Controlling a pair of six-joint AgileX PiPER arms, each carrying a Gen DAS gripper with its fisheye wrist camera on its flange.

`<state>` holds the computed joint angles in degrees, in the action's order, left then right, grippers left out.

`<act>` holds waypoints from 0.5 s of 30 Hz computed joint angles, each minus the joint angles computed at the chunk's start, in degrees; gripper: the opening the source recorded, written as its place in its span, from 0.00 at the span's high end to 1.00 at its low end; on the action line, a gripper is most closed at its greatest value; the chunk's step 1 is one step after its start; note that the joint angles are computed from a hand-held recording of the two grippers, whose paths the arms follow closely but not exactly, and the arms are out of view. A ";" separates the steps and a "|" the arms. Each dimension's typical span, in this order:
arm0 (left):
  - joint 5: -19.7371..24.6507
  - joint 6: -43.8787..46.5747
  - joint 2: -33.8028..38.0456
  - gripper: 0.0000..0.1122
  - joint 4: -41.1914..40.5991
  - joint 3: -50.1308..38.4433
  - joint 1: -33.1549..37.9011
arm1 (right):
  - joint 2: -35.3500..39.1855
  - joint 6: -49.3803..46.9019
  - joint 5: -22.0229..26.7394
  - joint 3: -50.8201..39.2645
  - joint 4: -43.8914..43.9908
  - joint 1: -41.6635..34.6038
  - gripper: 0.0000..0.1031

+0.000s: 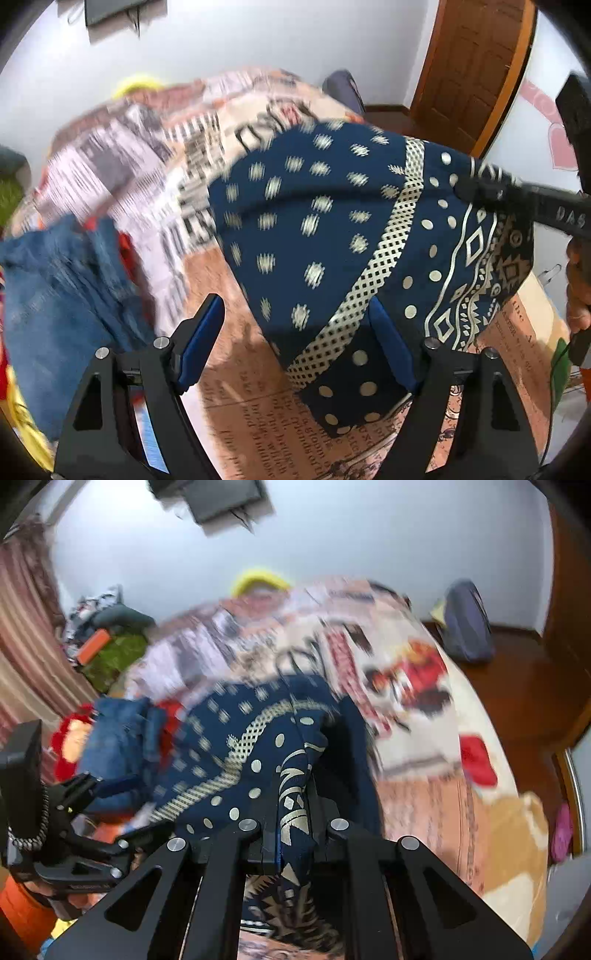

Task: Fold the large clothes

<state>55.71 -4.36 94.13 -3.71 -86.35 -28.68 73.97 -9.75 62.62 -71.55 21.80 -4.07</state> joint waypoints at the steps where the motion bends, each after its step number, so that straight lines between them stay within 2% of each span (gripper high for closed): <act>1: -0.67 0.38 0.11 0.27 -1.16 0.93 0.31 | 0.46 -0.84 -0.75 2.09 -0.07 -0.63 0.92; 4: -2.31 0.93 -0.47 0.24 -2.52 3.23 0.71 | 1.66 -2.66 -2.73 6.41 -0.31 -1.59 0.91; 8: -2.19 0.30 -1.43 0.24 -0.72 3.89 -0.02 | 0.57 -3.76 -5.35 9.81 -2.33 -1.32 0.87; 11: -2.43 -1.36 -2.92 0.24 1.30 5.04 -0.71 | -1.25 -1.66 -5.41 10.15 -6.32 -0.31 0.64; 12: -2.84 -2.00 -3.42 0.24 2.23 5.56 -0.92 | -1.64 -0.10 -5.11 9.87 -8.60 0.27 0.53; 13: -3.05 -2.09 -3.54 0.24 2.72 5.67 -0.88 | -2.11 0.77 -4.73 9.60 -10.17 0.48 0.49; 15: -3.31 -2.09 -3.79 0.24 3.06 5.86 -0.71 | -3.20 0.02 -3.87 9.01 -10.66 -0.22 0.49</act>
